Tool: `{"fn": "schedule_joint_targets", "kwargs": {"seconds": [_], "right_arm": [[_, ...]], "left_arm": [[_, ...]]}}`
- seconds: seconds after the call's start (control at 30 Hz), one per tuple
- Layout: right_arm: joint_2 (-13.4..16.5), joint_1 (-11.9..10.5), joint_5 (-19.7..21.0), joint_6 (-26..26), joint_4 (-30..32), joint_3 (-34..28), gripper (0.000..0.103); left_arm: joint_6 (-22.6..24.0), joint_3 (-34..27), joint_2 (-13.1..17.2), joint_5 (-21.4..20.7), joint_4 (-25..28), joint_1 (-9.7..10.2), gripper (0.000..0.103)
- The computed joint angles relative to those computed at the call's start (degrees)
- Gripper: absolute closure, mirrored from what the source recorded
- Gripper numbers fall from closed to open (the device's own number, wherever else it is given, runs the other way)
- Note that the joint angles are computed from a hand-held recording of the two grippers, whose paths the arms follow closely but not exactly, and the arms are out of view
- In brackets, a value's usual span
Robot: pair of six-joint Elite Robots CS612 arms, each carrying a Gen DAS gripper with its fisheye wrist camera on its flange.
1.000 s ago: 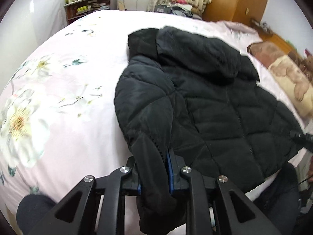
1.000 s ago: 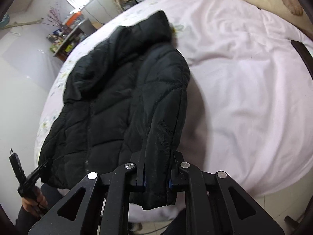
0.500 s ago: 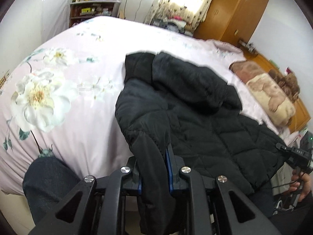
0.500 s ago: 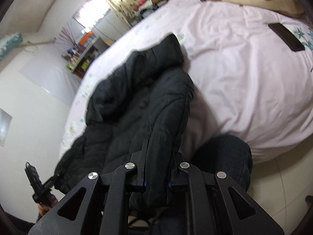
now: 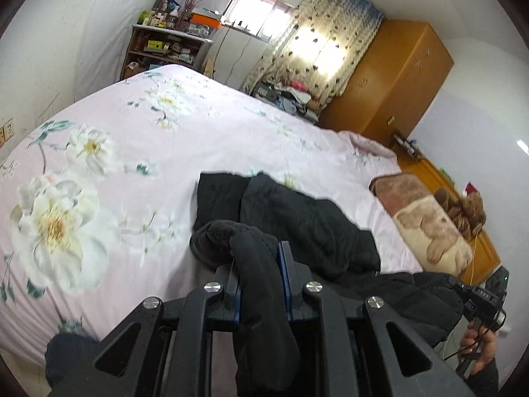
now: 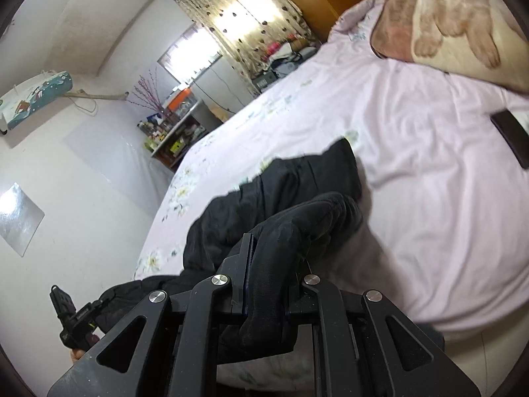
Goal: Fold large clothes
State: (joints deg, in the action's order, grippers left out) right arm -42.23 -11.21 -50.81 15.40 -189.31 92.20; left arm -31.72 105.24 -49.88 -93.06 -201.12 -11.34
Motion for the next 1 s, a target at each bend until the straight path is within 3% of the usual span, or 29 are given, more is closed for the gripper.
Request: {"fn": "schedule_joint_targets", "kwargs": {"seconds": [0.13, 0.3, 0.47, 0.67, 0.8, 0.9, 1.0], "right_arm": [[0.84, 0.58, -0.82, -0.43, 2.13, -3.72, 0.089], [3.94, 1.77, -2.38, 1.06, 6.26, -11.52, 0.089], [7.72, 2.84, -4.03, 2.27, 12.69, -20.57, 0.089], [14.41, 4.54, -8.18, 2.79, 23.55, -34.04, 0.088], [21.17, 5.37, -10.53, 3.47, 33.68, -45.75, 0.087], [25.34, 5.99, -12.95, 3.28, 39.4, -52.65, 0.084], [27.76, 6.06, -12.6, 4.94, 42.01, -56.35, 0.083]], "left_arm": [[0.46, -3.89, 1.28, 0.98, 2.37, 0.39, 0.085], [-1.52, -9.58, 3.56, 0.53, 5.35, 1.47, 0.085], [-2.97, -19.46, 8.01, 0.77, 14.29, 2.58, 0.084], [-3.33, -32.79, 15.46, 0.81, 26.5, 3.54, 0.084], [-4.41, -40.72, 20.7, -0.37, 34.42, 4.09, 0.083], [-5.28, -44.27, 23.52, -1.8, 37.14, 4.28, 0.079], [-6.83, -45.54, 24.8, -4.85, 36.5, 4.77, 0.074]]}}
